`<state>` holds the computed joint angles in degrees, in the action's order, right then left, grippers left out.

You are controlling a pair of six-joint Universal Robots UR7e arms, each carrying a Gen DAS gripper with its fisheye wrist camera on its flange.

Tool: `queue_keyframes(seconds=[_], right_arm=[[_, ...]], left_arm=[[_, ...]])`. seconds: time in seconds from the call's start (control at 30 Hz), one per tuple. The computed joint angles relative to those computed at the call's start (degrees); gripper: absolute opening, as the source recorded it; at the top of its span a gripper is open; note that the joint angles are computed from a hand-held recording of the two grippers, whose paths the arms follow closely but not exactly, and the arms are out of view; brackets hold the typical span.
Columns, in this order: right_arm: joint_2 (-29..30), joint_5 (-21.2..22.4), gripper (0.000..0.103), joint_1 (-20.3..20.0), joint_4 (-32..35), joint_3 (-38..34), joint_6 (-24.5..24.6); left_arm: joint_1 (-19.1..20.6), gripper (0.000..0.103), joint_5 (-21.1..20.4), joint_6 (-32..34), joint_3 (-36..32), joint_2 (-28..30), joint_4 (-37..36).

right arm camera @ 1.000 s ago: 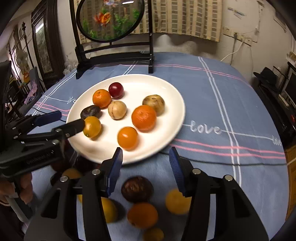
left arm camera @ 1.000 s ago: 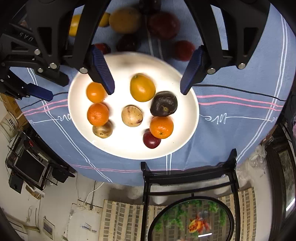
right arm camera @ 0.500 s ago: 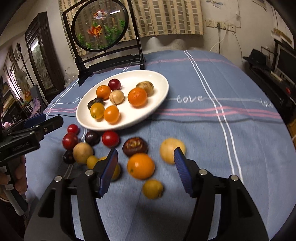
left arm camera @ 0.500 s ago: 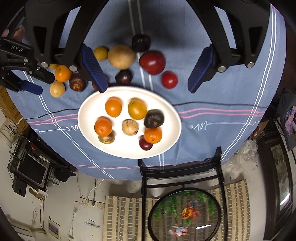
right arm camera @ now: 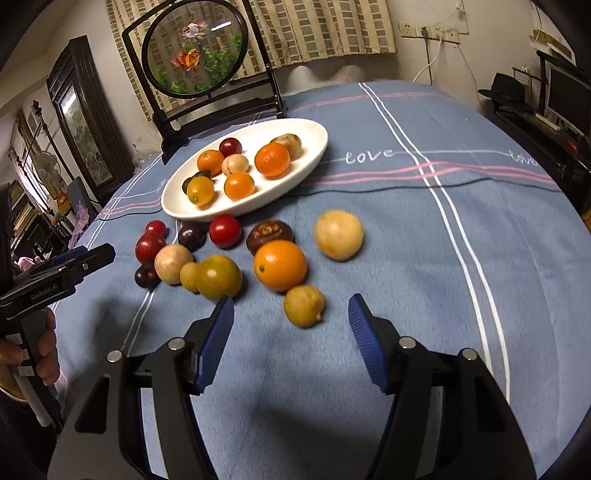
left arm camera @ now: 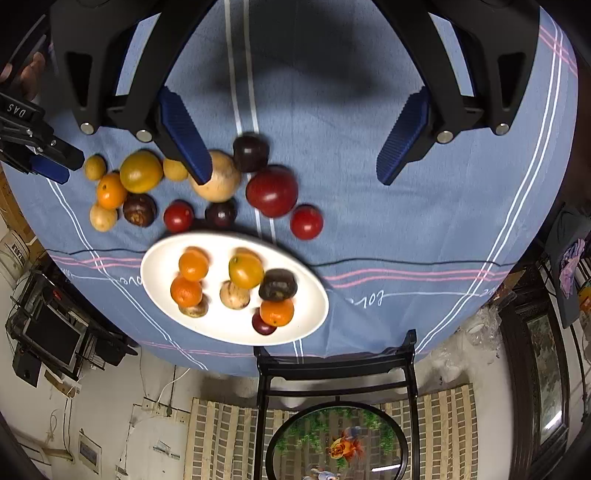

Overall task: Organize fruits
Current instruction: 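Move both open tools back toward the remaining fruit cluster, then grasp a dark purple plum with the left tool while the right tool grasps a small yellow fruit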

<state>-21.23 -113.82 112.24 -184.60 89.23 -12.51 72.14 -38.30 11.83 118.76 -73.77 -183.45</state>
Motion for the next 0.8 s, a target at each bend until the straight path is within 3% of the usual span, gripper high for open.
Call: queue_keyframes(seconds=[0.37,0.8], right_arm=[[-0.64,0.98,0.065,-0.5,-1.13,2.62,0.39],[-1.06,3.4,0.065,-1.3,-1.28,3.28,0.35]], left_arm=[[-0.43,0.092,0.85,-0.4,3.14,-0.41,0.59],[0.61,0.092,1.67,-0.22,1.45,2.27,0.87]])
